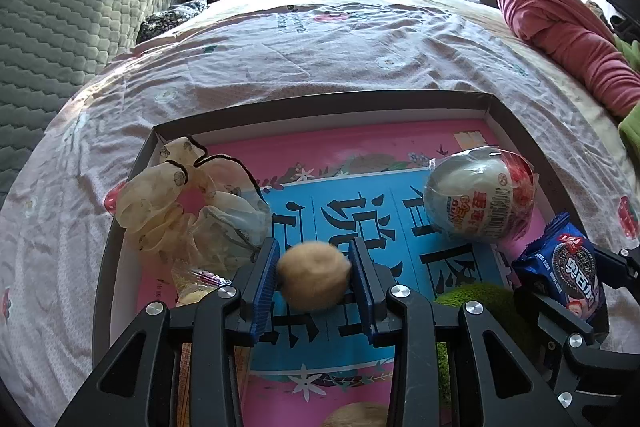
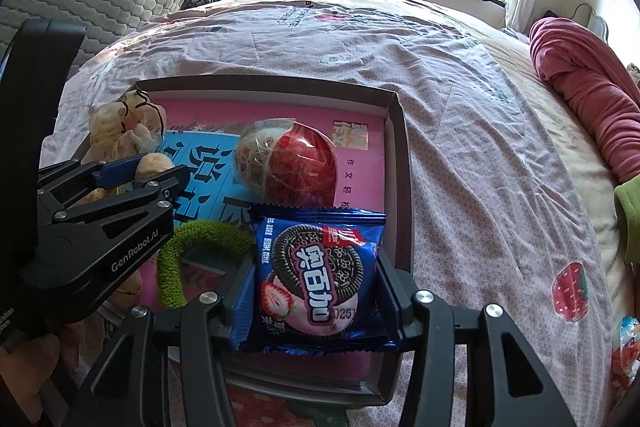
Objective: Organize objects
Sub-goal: 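Lower the walnut and blue packet with both grippers into the tray, then open the left gripper releasing the walnut while the right gripper releases the packet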
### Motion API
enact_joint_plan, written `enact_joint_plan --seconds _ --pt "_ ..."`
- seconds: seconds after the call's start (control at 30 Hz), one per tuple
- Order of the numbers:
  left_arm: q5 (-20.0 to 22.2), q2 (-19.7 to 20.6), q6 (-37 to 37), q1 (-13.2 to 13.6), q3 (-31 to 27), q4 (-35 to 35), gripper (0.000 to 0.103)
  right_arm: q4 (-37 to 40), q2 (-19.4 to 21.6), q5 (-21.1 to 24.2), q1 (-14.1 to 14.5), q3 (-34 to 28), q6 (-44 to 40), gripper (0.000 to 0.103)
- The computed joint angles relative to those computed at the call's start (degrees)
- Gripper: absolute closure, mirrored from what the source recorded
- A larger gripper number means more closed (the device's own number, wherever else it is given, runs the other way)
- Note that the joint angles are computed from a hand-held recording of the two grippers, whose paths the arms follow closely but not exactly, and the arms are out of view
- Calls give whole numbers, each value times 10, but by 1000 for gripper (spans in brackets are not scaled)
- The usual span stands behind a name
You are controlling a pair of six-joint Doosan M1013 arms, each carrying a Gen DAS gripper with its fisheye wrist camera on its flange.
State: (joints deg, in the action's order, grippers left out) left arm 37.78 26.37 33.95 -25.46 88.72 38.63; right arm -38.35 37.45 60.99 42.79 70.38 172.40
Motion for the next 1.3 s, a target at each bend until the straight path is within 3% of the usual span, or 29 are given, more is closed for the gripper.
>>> enact_joint_plan --seconds 0.4,0.57,0.7,1.17,1.3 --pt "1 -1 -5 -1 3 8 45 0 1 0 0 -1 3 51" --pt "1 -2 -6 0 4 8 43 -1 2 2 0 -2 3 51" --pt "4 -2 -8 -1 4 11 36 -1 0 3 1 -1 2 51" --pt "15 -4 -6 -1 8 21 33 -3 0 11 2 -2 -4 46" --pt "19 -3 -4 -3 7 26 26 0 -1 8 2 0 -4 44"
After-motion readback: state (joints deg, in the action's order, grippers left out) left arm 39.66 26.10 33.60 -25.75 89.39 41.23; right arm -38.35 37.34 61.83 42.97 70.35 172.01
